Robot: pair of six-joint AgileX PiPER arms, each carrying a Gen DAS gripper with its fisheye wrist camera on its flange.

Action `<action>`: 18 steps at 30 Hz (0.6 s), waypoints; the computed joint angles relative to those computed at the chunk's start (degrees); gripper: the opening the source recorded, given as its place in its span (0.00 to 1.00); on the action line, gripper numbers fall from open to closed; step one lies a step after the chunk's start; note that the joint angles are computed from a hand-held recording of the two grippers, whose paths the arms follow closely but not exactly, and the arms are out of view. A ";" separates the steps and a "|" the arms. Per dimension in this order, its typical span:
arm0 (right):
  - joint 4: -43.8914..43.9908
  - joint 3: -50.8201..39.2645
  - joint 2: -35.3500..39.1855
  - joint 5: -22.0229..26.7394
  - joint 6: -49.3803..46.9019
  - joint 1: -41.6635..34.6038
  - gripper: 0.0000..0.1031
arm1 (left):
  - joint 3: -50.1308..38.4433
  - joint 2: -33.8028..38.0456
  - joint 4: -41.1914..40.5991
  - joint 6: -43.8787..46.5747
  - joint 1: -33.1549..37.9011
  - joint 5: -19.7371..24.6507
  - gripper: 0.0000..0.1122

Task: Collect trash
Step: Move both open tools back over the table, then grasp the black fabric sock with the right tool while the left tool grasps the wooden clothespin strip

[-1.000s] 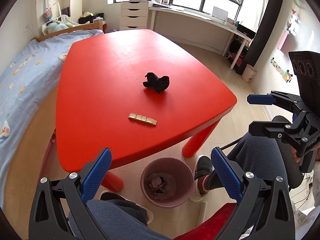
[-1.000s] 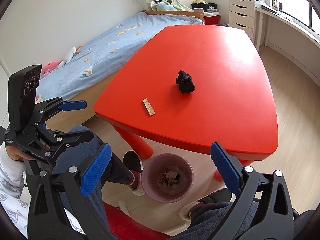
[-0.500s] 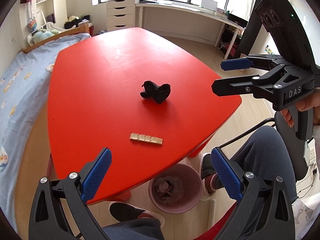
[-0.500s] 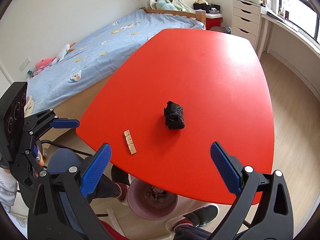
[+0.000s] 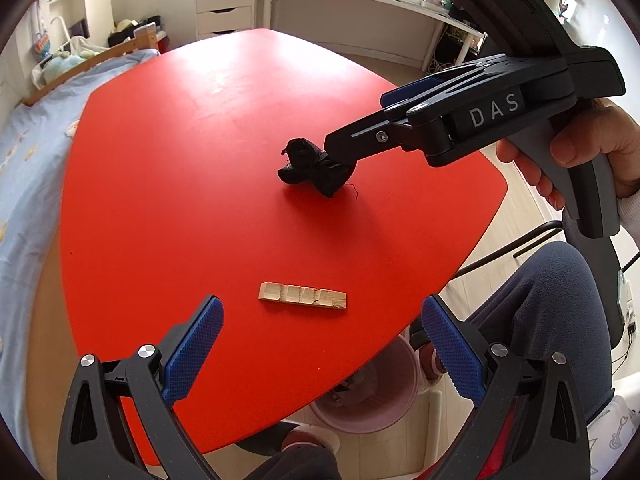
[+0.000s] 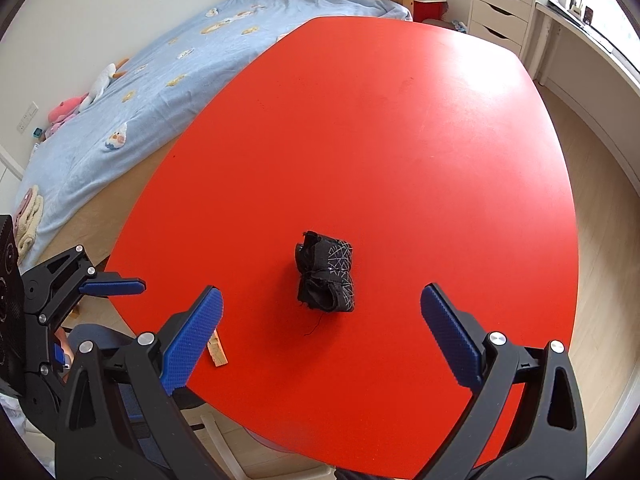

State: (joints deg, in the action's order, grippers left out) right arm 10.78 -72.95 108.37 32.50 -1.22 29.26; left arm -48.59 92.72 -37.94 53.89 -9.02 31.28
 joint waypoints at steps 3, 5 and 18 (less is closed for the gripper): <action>-1.40 -2.98 3.47 1.29 0.60 0.18 0.95 | -1.06 2.64 -0.38 0.60 0.15 -0.37 0.85; -1.58 -4.45 5.19 1.77 0.47 0.16 0.95 | -1.58 3.96 -1.22 1.86 0.40 -0.39 0.85; -1.43 -8.69 10.02 3.17 -0.19 0.06 0.75 | -1.98 7.62 -2.13 4.10 -0.95 -3.48 0.83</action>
